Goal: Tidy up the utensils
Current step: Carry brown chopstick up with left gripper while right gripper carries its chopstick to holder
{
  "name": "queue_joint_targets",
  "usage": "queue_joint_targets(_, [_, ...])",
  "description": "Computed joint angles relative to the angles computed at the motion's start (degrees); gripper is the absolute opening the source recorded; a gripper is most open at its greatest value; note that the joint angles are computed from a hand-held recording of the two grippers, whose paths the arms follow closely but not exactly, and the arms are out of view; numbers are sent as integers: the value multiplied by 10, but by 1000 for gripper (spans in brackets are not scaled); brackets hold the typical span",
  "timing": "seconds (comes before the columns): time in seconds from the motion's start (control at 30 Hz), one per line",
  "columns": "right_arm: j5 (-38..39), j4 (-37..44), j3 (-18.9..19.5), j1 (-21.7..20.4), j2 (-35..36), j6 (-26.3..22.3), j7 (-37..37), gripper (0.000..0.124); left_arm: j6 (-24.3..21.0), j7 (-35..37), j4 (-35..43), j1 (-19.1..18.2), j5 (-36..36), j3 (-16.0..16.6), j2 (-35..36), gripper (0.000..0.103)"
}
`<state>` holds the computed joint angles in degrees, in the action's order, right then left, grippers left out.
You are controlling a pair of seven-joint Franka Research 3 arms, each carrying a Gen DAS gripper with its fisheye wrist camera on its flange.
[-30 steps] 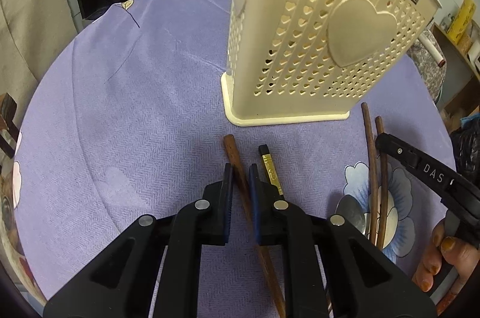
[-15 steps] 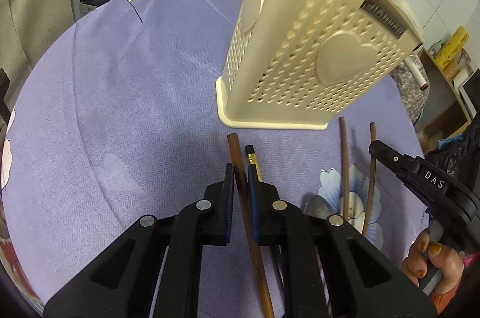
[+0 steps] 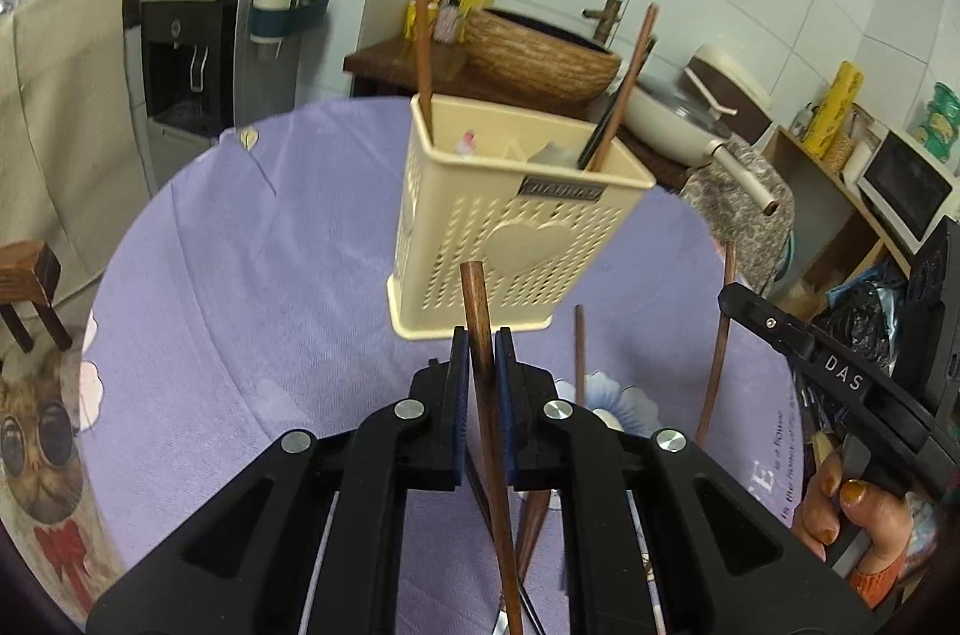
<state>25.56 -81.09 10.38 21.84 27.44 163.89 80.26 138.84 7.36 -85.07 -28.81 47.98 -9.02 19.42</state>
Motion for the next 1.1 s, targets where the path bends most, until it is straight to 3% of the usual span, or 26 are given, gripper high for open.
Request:
queue_joint_targets(0.2, [40, -56, 34, -22, -52, 43, -78, 7, 2, -12, -7, -9, 41, -2, -28, 7])
queue_joint_targets(0.4, [73, -76, 45, -24, -78, 58, -134, 7, 8, -14, -11, -5, 56, -10, -41, 7])
queue_joint_targets(0.83, [74, -58, 29, -6, -83, 52, -159, 7, 21, 10, -3, 0, 59, -18, -50, 7])
queue_joint_targets(1.1, [20, -15, 0, 17, -66, 29, -126, 7, 13, 31, 24, -2, 72, -16, -50, 7])
